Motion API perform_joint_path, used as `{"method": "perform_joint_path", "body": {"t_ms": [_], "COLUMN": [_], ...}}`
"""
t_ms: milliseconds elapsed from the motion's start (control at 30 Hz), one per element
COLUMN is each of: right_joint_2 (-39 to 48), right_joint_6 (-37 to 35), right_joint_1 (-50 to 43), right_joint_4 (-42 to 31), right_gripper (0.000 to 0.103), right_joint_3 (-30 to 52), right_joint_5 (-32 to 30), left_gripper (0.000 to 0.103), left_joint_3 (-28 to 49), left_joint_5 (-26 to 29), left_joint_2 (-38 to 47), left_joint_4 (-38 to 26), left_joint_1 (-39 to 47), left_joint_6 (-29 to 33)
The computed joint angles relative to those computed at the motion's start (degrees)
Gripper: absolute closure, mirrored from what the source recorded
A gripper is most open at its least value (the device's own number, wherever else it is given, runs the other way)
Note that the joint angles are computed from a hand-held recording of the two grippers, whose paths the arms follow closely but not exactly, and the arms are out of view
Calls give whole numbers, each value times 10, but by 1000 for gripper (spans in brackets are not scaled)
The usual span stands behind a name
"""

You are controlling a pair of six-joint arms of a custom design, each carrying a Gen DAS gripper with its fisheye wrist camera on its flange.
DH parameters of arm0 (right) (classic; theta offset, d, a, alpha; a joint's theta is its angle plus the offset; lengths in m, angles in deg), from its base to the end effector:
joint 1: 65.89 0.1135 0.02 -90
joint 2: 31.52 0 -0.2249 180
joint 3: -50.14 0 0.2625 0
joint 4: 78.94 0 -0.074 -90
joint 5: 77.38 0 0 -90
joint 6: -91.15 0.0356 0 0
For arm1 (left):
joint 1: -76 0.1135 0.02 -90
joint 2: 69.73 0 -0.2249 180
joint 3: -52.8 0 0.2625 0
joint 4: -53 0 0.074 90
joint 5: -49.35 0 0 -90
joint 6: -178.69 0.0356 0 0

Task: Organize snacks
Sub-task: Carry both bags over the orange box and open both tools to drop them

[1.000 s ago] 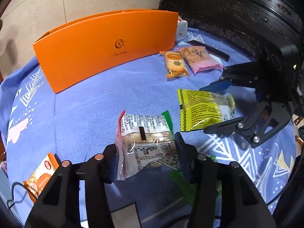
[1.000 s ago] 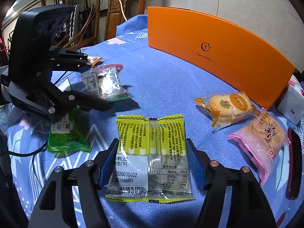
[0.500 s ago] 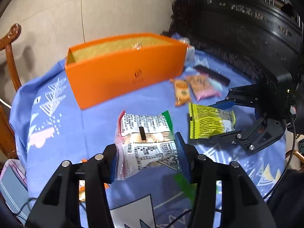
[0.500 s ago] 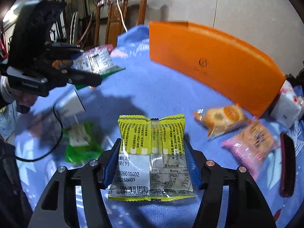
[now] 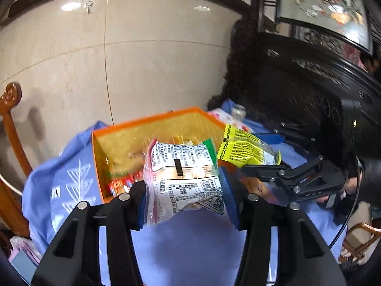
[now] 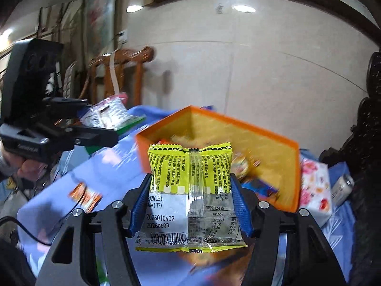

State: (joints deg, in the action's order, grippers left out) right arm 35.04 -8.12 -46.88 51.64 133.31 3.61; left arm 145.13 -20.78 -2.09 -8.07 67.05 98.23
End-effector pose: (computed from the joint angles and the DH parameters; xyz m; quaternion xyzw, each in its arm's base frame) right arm 0.2571 0.0945 0.3357 -0.2503 0.8396 0.1092 0.4696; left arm 0.2544 -0.0523 0.3674 0.2180 0.8552 -0.1517 0.4451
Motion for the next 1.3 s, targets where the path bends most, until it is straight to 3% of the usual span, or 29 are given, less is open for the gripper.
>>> {"method": "perform_joint_path", "body": {"t_ms": [267, 433, 467, 533, 567, 633, 900, 1300], "right_joint_2": [180, 257, 268, 276, 273, 257, 184, -18], "right_joint_6": [48, 61, 63, 72, 79, 84, 84, 96], "right_joint_1": [-42, -55, -56, -55, -53, -52, -37, 25], "right_joint_4": [38, 45, 43, 41, 47, 62, 53, -6], "right_gripper": [40, 39, 39, 32, 30, 23, 21, 17], "right_joint_3": [145, 199, 205, 207, 201, 181, 134, 26], "right_joint_5": [18, 20, 20, 25, 36, 38, 44, 60], "left_gripper": [53, 53, 50, 26, 4, 4, 4, 4], "left_joint_3": [219, 280, 292, 307, 295, 260, 202, 63], "left_joint_5": [-95, -142, -152, -173, -198, -211, -202, -175], "left_joint_2": [250, 337, 352, 370, 365, 343, 277, 52], "left_joint_4": [9, 10, 5, 3, 15, 49, 40, 9], "left_joint_1": [-24, -24, -24, -22, -23, -21, -9, 6], "left_joint_6": [-45, -54, -61, -74, -87, -92, -91, -84]}}
